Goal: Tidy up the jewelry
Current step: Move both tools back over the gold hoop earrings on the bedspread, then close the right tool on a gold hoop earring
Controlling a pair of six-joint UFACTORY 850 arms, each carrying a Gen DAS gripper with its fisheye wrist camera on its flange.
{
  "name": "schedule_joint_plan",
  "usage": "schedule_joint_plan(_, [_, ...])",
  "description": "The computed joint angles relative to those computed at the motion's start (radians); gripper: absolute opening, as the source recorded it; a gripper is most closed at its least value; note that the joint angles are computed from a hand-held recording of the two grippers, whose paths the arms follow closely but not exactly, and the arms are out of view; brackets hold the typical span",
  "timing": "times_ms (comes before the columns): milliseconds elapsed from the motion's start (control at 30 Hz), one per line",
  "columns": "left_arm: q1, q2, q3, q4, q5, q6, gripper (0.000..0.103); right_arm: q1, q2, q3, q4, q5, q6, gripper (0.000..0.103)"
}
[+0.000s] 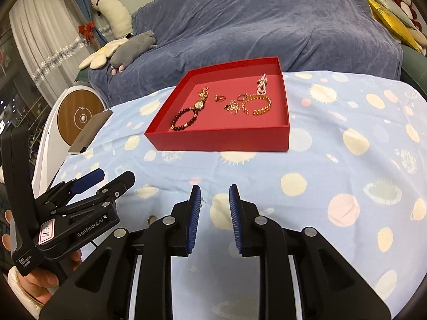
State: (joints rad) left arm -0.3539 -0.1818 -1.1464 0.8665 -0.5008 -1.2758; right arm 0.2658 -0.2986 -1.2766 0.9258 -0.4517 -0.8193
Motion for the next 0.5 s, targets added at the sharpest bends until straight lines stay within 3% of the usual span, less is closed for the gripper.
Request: schedule_joint_plan(500, [0.006, 0.011, 0.082, -0.127, 0.028, 0.075, 0.074, 0.042, -0.028, 0.025, -0.145, 0.068, 0.066, 0.04])
